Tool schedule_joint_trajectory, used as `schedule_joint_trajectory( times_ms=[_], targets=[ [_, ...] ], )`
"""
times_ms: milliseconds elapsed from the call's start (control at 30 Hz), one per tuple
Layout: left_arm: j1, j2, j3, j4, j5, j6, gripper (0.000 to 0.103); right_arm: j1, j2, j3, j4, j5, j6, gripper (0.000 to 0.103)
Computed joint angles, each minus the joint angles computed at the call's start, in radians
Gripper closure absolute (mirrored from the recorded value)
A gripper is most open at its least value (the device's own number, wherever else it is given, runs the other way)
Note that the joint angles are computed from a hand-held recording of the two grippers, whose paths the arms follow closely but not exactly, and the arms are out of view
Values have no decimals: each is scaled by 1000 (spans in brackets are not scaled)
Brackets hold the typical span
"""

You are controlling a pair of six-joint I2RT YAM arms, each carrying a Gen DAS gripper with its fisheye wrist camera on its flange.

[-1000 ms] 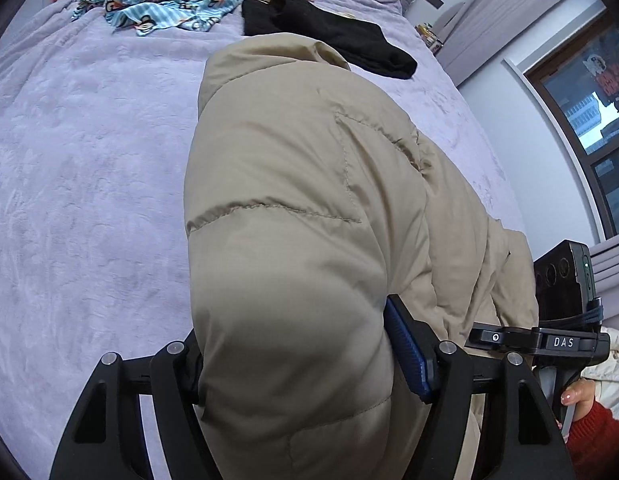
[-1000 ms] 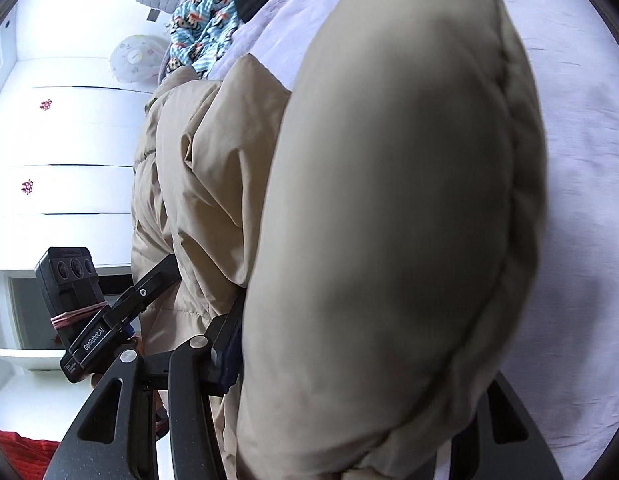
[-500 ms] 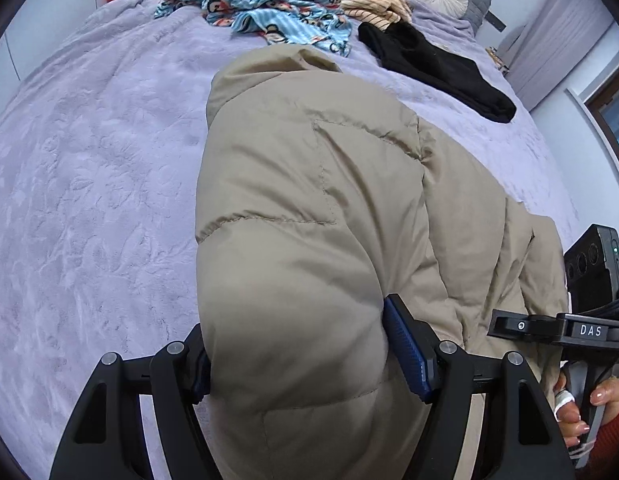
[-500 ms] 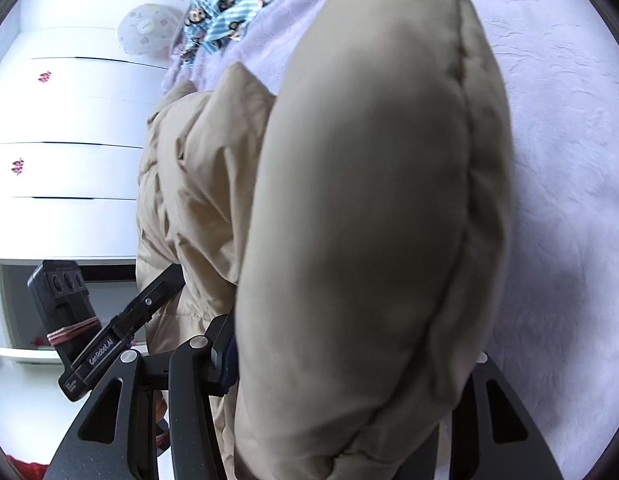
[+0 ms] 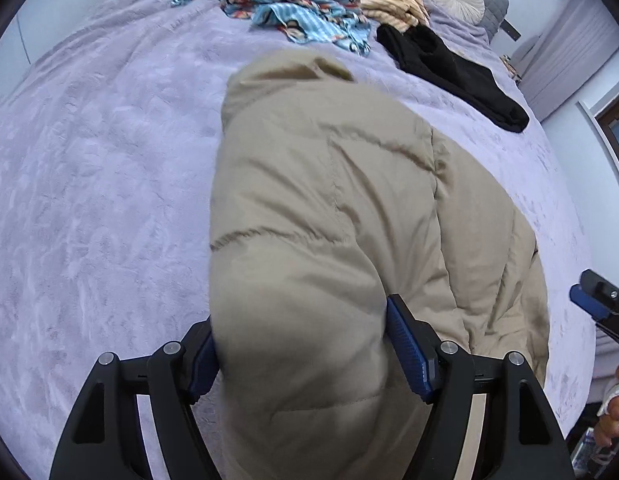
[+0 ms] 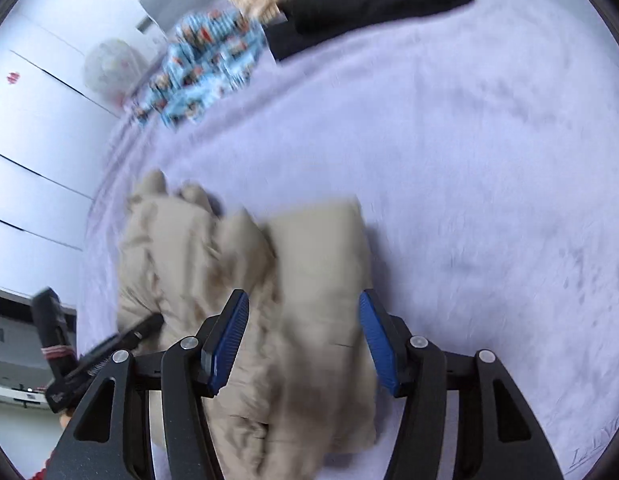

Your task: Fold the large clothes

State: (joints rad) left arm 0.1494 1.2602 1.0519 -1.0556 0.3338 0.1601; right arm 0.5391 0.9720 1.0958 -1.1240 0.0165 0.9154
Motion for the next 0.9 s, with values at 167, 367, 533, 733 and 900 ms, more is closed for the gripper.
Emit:
schedule_joint_trajectory(
  times_ms=[167,367,533,733,900],
  targets=[
    [26,41,96,84,-23,-27,29,71,157,77,132,-36,20,42],
    [-83,204,126,195,-91,-68,29,87,401,69,271,-44,30,85],
    [-228,181,54,268,-177,-83,28,60,486,-22,288,-32,33,90],
    [-248,185,42,280,-196,-69,28,31,382,-123,313,-73,78,90],
    [-237,184,38,278,-188,-66,28,162,295,-44,194,20,126,90]
  ],
)
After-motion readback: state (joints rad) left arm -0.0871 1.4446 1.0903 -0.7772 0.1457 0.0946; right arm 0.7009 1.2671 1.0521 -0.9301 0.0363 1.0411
